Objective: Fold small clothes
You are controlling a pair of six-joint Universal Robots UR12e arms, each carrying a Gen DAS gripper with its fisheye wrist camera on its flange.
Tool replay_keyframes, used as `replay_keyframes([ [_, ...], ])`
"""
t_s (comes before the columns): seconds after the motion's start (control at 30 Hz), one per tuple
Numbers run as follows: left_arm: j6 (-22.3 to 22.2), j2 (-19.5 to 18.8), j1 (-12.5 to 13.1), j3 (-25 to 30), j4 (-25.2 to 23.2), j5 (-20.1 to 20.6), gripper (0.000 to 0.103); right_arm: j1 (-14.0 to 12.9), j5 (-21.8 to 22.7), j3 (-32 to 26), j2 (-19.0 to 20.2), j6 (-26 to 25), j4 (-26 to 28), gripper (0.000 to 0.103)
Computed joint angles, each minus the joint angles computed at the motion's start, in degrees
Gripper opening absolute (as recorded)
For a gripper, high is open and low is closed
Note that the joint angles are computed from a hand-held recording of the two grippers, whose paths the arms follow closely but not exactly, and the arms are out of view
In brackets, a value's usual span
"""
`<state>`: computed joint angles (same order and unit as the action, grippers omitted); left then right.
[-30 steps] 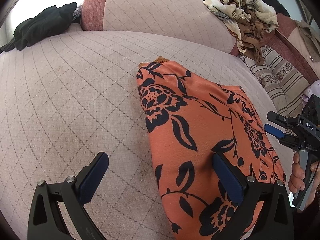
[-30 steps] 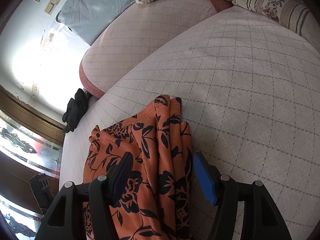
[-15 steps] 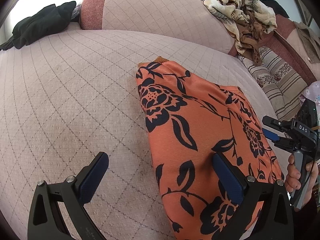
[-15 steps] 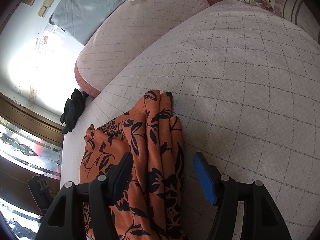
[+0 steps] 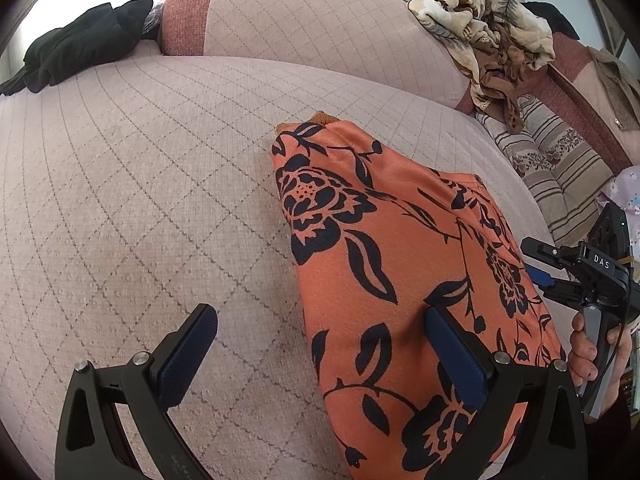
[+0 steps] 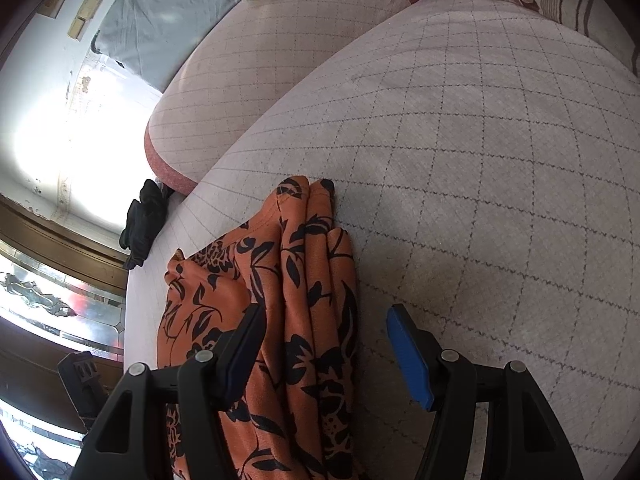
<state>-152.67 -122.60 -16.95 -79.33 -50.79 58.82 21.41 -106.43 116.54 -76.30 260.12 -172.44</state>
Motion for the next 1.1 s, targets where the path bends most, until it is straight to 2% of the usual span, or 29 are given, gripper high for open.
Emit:
replay_keyframes([
  [0.1,0.25,-0.33,0.24,0.93,-3.45,-1.11,0.103,-0.04,0.02,0.16,0.27,0.49,-0.8,0.066],
  [0.2,0.38,-0.47,0.47,1.83,-6.51,-1.79,0.103,-0.57,1.83,0.07,0.75,1.44,-1.38,0.066],
  [0.33,0.99,-1.22,1.82,3.37,-12.16,-7.91,0.103,-0.68,2.17,0.94,0.68,2.77,-3.83,0.066],
  [0.37,0.41,-1.57,2.16,4.01,-13.95,-9.3,0.103,-0.76,2.59,1.67,0.74,3.98,-6.38,0.066],
  [0.43,-2.15,-1.47,2.29,3.64,-12.04,-8.27,0.103,-1.01,3.72,3.2,0.96,6.8,-11.92,0.066],
  [0.53,-2.46,-1.28,2.26,3.38,-10.59,-7.25,0.103,-1.21,4.99,4.17,1.01,6.79,-16.32,0.067],
  [0.57,-2.73,-1.04,2.09,2.81,-8.8,-6.4,0.103,-1.28,5.15,4.21,1.01,6.83,-16.7,0.068],
  [0.63,-1.24,-0.86,1.33,2.48,-6.79,-3.95,0.103,-1.52,6.44,3.87,1.22,6.03,-16.89,0.069],
  [0.7,0.39,-1.14,0.83,3.07,-7.82,-3.49,0.103,-1.65,7.75,3.07,1.24,3.61,-15.48,0.069],
  [0.77,-0.47,-1.15,0.67,3.05,-7.45,-3.31,0.103,-1.14,6.34,2.2,1.14,2.75,-13.3,0.069],
  [0.83,-0.56,-1.12,0.99,3.07,-8.49,-5.35,0.103,-0.77,5.77,1.71,1.11,2.07,-12.46,0.069],
  [0.93,-0.68,-1.06,1.22,3.07,-9.76,-7.26,0.103,0.36,2.26,0.89,0.68,2.02,-9.48,0.069],
  [1.1,-1.65,-0.37,0.91,1.74,-8.43,-7.96,0.103,1.61,-1.18,0.57,-0.16,2.1,-7.08,0.069],
])
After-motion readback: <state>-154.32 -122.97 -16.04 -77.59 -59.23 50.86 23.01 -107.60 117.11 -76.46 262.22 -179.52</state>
